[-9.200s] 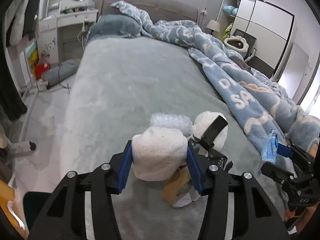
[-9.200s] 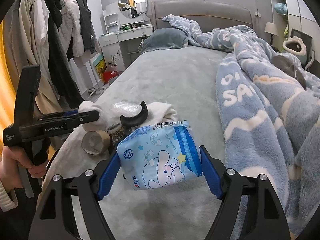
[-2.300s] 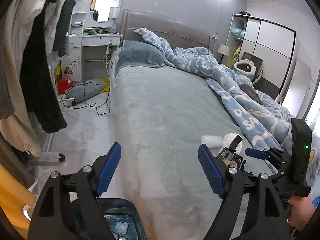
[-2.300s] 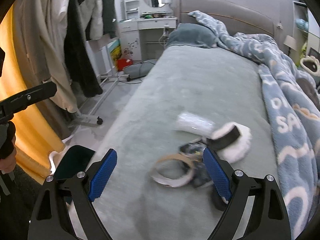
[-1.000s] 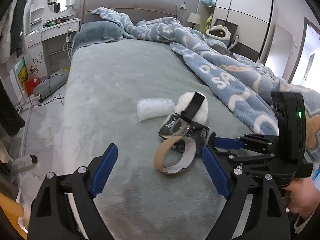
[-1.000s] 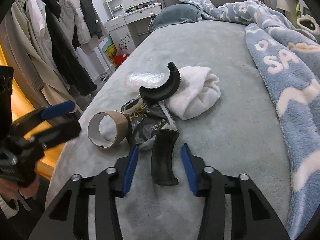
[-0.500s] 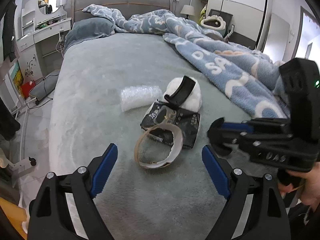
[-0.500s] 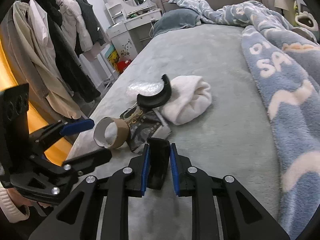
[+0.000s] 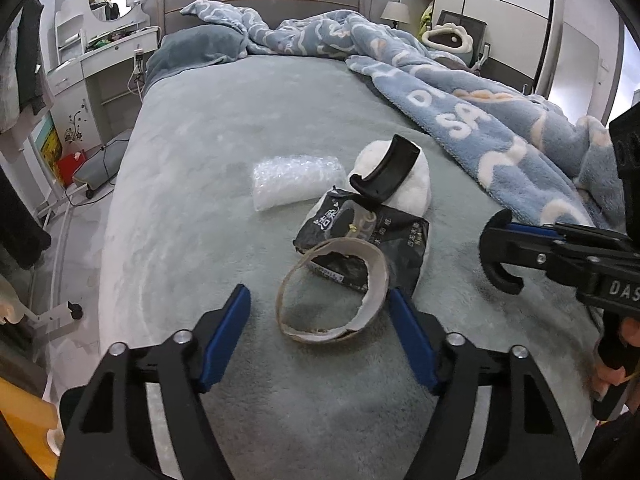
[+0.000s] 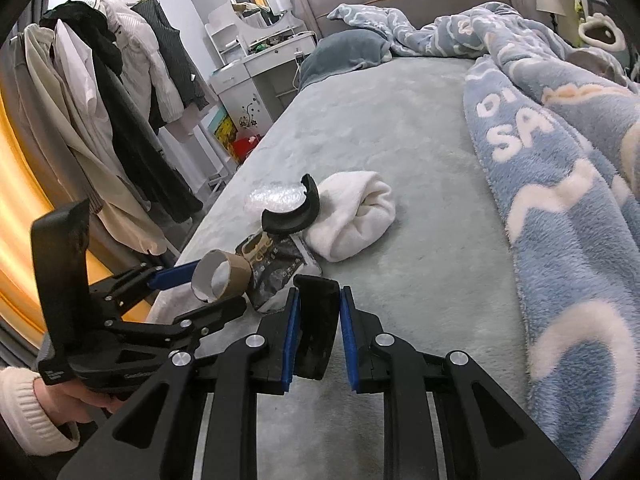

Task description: Collect trash

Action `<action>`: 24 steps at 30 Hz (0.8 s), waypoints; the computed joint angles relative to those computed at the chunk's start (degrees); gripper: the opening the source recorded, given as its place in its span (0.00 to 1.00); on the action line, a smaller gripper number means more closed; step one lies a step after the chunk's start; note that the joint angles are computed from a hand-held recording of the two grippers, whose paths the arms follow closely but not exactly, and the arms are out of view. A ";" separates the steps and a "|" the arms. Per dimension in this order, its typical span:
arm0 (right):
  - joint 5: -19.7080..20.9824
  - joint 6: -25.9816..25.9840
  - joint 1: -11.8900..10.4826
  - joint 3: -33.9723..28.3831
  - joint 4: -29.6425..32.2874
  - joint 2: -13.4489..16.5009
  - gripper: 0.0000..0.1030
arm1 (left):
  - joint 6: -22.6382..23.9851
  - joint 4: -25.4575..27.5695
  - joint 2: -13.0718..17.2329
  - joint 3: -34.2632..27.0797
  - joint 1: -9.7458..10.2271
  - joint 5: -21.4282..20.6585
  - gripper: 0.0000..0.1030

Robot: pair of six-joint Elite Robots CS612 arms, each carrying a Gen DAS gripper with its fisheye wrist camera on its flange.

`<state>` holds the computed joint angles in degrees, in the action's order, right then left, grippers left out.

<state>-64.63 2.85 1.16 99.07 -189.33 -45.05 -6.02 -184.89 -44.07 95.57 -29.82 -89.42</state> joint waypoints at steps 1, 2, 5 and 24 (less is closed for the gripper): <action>0.01 0.02 0.00 0.06 -0.17 -0.11 0.19 | 0.00 0.36 -0.03 -0.03 -0.04 -0.04 0.63; -0.02 0.06 -0.01 0.12 -0.31 -0.20 0.19 | 0.05 0.83 0.00 -0.17 -0.03 -0.20 0.57; -0.09 0.70 -0.03 0.07 -0.55 -0.37 0.19 | 0.34 0.98 -0.05 -0.17 -0.04 -0.40 0.50; -0.43 2.08 3.33 -4.34 0.02 0.50 0.20 | -0.32 -2.75 -2.43 2.56 2.08 1.21 0.50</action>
